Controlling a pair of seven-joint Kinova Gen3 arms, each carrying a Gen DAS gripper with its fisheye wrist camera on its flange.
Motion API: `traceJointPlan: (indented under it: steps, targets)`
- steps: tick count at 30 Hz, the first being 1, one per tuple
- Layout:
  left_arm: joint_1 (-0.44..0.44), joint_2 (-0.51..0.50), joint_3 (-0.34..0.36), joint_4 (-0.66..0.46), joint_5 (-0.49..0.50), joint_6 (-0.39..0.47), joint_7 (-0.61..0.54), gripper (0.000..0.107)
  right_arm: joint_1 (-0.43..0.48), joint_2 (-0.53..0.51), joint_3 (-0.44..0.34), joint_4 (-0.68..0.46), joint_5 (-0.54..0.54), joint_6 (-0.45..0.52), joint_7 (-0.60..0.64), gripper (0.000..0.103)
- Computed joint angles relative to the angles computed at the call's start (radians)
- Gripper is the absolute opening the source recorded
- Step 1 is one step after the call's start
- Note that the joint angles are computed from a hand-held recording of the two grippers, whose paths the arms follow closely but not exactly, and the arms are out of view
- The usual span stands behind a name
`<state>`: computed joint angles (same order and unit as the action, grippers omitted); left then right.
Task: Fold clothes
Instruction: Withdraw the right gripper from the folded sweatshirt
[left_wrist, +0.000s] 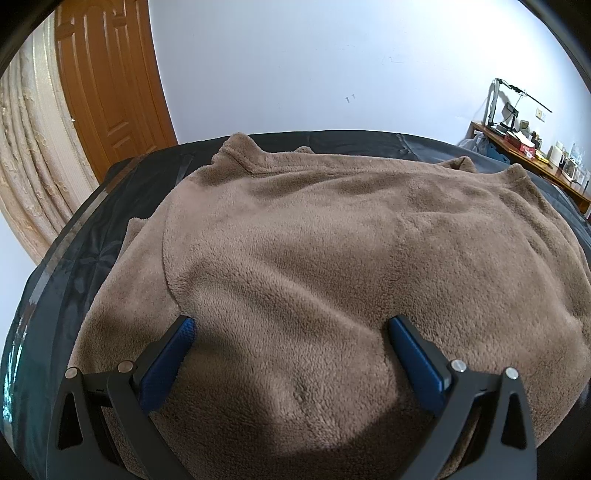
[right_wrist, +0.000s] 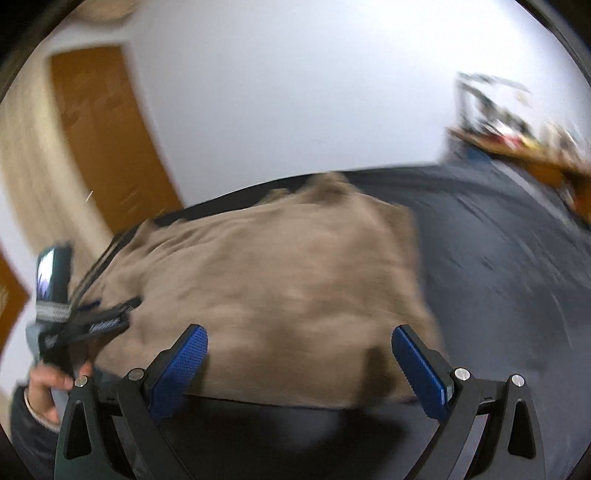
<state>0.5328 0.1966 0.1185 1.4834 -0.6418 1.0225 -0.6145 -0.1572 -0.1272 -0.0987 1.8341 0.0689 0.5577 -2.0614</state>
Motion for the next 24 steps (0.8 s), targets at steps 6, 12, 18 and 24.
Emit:
traceJointPlan:
  steps: [6,12,18,24]
  targets:
    - [-0.002,-0.003,0.001,0.002,0.002,-0.002,-0.001,0.103,0.041,-0.04,0.054,0.024,-0.086,0.058,-0.018,0.102]
    - [-0.004,-0.003,0.001,0.003,0.004,-0.004,-0.003,0.103,0.033,-0.037,0.12,0.036,-0.279,0.081,0.086,0.102]
    - [-0.006,-0.003,0.001,0.002,0.007,-0.007,-0.008,0.103,0.039,-0.038,0.122,0.063,-0.377,0.073,0.11,0.102]
    - [-0.006,-0.004,0.001,0.003,0.008,-0.007,-0.008,0.103,0.045,-0.01,0.076,0.043,-0.325,0.05,0.034,0.102]
